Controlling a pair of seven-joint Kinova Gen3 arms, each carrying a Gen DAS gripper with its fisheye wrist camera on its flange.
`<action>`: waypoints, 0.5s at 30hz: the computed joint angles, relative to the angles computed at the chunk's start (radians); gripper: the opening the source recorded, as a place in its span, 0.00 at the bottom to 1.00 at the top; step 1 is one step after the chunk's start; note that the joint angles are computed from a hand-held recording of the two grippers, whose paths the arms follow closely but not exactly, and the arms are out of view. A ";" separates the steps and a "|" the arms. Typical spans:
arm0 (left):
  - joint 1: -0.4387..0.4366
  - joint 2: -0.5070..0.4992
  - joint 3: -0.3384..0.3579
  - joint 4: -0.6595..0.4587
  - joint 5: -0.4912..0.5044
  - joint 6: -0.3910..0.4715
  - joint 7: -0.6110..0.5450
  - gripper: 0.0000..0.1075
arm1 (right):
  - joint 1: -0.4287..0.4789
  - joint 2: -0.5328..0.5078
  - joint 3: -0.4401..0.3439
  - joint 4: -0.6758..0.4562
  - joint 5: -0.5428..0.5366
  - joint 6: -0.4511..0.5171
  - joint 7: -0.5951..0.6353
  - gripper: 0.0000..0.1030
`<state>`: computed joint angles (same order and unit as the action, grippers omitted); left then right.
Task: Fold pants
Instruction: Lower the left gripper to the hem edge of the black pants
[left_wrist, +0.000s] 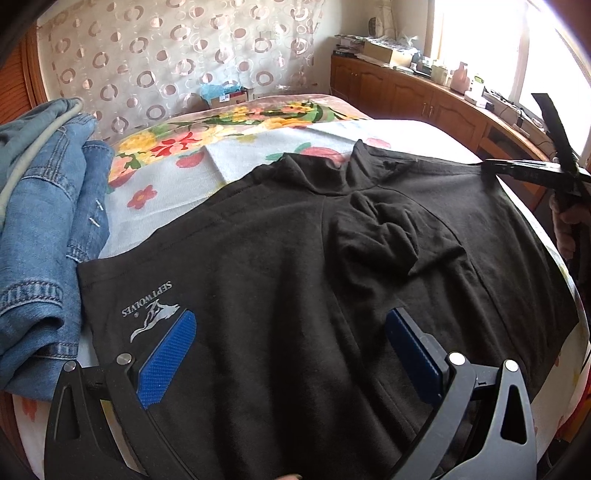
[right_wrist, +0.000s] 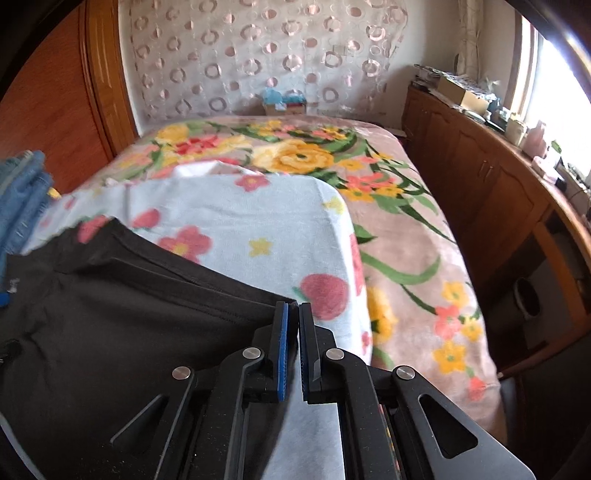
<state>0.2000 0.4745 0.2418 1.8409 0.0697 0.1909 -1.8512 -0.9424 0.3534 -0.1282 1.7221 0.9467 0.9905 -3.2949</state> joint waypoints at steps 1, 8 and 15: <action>-0.002 -0.005 0.000 0.005 0.002 -0.004 0.000 0.96 | -0.002 -0.009 -0.001 0.014 0.016 -0.006 -0.015 0.06; -0.032 -0.079 0.025 0.096 0.014 -0.067 0.004 0.96 | -0.105 -0.031 -0.056 0.062 0.112 0.069 -0.144 0.29; -0.064 -0.165 0.035 0.209 0.012 -0.144 0.029 0.96 | -0.186 -0.025 -0.106 0.147 0.209 0.060 -0.297 0.44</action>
